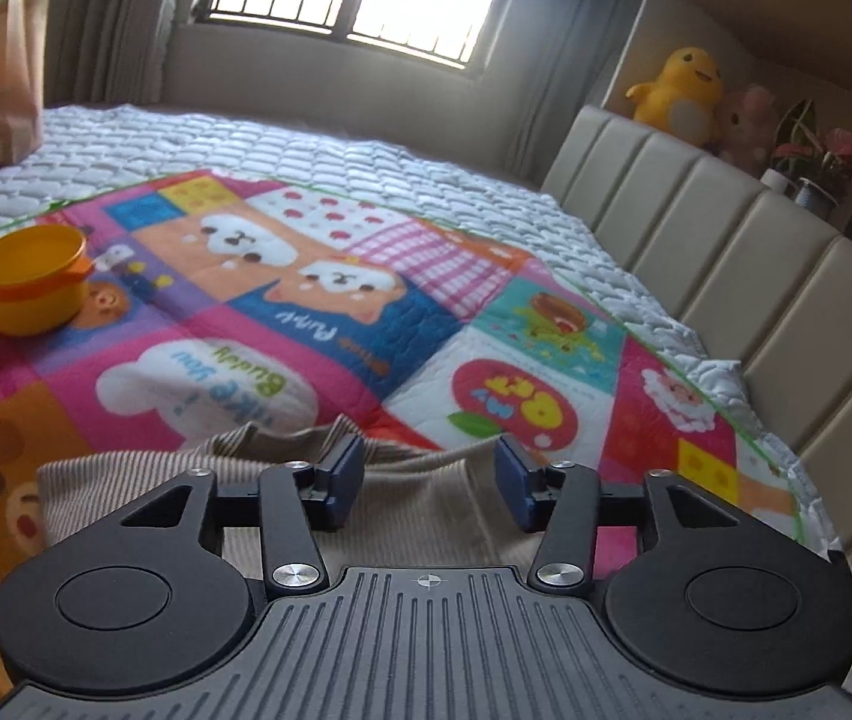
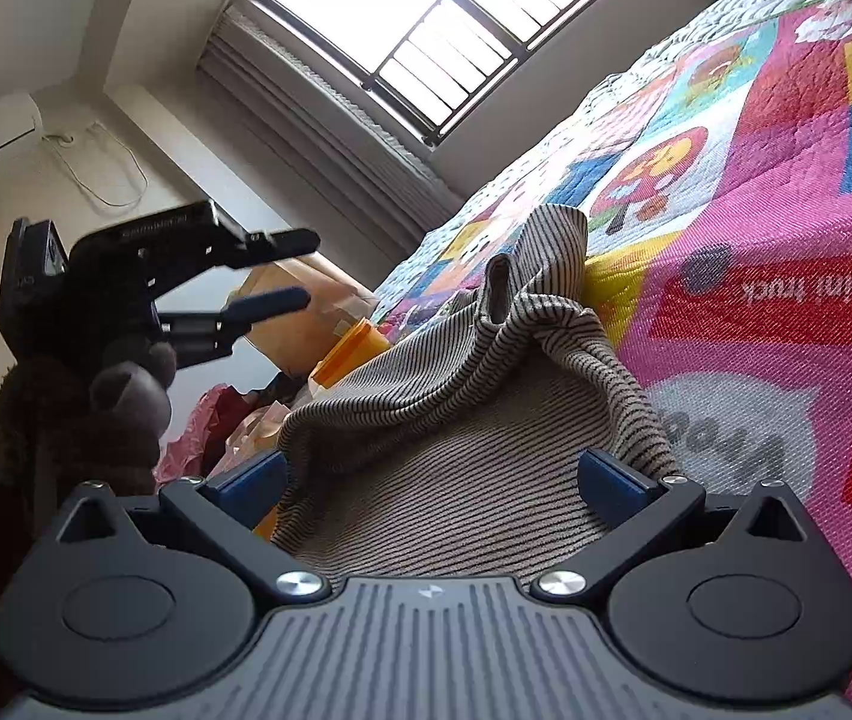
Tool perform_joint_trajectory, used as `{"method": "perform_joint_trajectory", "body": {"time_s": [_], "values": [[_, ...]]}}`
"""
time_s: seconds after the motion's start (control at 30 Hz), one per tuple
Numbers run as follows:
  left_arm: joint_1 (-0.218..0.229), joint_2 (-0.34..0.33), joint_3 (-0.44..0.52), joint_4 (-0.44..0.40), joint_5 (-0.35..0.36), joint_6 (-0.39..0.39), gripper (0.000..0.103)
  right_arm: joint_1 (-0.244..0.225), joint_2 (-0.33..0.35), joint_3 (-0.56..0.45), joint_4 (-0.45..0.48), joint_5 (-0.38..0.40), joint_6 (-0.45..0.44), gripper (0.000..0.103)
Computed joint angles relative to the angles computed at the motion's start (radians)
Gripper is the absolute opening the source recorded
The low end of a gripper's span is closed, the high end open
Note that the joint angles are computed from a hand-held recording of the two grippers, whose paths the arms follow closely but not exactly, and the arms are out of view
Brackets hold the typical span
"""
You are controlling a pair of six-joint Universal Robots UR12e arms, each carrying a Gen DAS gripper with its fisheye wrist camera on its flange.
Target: Fold clothes
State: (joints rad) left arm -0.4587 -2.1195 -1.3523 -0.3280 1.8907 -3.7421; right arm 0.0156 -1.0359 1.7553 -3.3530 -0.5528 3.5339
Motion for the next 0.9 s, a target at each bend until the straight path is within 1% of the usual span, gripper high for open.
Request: {"method": "perform_joint_trajectory", "body": {"time_s": [0.07,0.13,0.2,0.27,0.37,0.43,0.5,0.6,0.63,0.67,0.77,0.9], "values": [[0.0,0.021,-0.047,-0.004,0.01,0.003,0.073,0.005,-0.009,0.002,0.033,-0.016,-0.035,0.103],[-0.002,0.037,-0.089,-0.012,0.025,0.006,0.077,0.01,-0.019,0.005,0.066,-0.035,-0.071,0.103],[-0.005,0.051,-0.131,-0.009,0.031,0.003,0.078,0.015,-0.027,0.007,0.095,-0.053,-0.102,0.103],[-0.012,0.063,-0.172,0.001,0.041,-0.016,0.086,0.019,-0.036,0.008,0.123,-0.072,-0.135,0.103],[-0.022,0.076,-0.226,0.035,0.042,-0.05,0.094,0.026,-0.048,0.011,0.16,-0.099,-0.18,0.103],[-0.029,0.079,-0.252,0.056,0.043,-0.065,0.095,0.031,-0.053,0.011,0.181,-0.114,-0.204,0.103],[-0.039,0.074,-0.268,0.089,0.065,-0.06,0.096,0.034,-0.059,0.013,0.198,-0.125,-0.222,0.103],[-0.056,0.06,-0.276,0.135,0.113,-0.005,0.101,0.038,-0.066,0.013,0.219,-0.142,-0.243,0.103],[-0.06,0.054,-0.274,0.144,0.121,0.01,0.103,0.04,-0.069,0.013,0.227,-0.148,-0.251,0.103],[-0.062,0.05,-0.271,0.146,0.128,0.018,0.103,0.042,-0.072,0.013,0.236,-0.156,-0.262,0.103],[-0.067,0.043,-0.26,0.135,0.141,0.026,0.103,0.055,-0.085,0.013,0.273,-0.2,-0.325,0.103],[-0.066,0.043,-0.274,0.176,0.136,0.022,0.103,0.072,-0.104,0.011,0.338,-0.262,-0.428,0.103]]}}
